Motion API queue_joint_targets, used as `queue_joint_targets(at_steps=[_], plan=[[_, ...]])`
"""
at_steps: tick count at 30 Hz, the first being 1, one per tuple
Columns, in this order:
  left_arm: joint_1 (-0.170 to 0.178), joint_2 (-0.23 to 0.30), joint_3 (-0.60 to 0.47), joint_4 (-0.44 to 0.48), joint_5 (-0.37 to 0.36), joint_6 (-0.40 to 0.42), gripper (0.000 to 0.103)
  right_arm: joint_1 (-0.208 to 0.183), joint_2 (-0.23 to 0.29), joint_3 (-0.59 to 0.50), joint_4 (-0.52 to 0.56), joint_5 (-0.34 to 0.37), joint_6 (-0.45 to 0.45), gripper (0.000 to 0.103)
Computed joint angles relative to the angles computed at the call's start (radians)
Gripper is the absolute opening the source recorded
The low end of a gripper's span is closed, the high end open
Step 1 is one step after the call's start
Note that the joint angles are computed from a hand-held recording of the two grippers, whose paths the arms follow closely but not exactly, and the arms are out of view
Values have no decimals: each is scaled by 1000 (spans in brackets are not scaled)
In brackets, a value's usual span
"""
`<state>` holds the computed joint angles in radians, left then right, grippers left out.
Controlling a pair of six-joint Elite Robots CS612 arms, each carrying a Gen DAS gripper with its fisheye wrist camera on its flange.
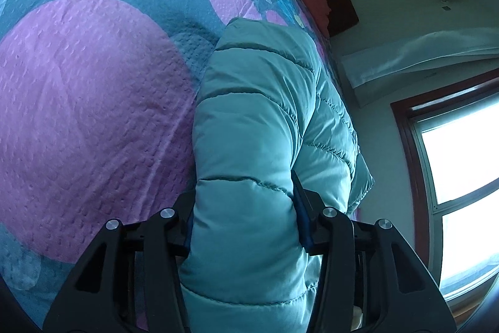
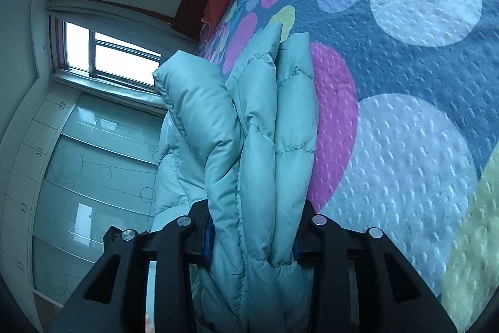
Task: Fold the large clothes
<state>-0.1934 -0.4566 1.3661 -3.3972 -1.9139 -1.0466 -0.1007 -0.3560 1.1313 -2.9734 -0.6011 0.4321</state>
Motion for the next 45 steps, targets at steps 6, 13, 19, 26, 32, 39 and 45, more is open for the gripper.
queue_joint_targets(at_steps=[6, 13, 19, 26, 32, 39, 45], plan=[[14, -19, 10, 35, -7, 24, 59, -9, -40, 40, 9, -63, -36, 66], [33, 3, -62, 108, -23, 44, 65, -10, -8, -56, 119, -53, -37, 69], [43, 31, -124, 173, -69, 55, 71, -9, 16, -112, 209, -41, -75, 70], [47, 41, -130, 159, -76, 65, 71, -15, -6, -94, 168, -47, -80, 71], [44, 47, -143, 174, -66, 74, 72, -5, 24, -138, 201, -86, -47, 72], [42, 63, -163, 176, -82, 88, 50, 0, 27, -127, 210, -61, -105, 50], [41, 57, -166, 161, -67, 132, 36, 4, 42, -137, 137, -34, -82, 29]])
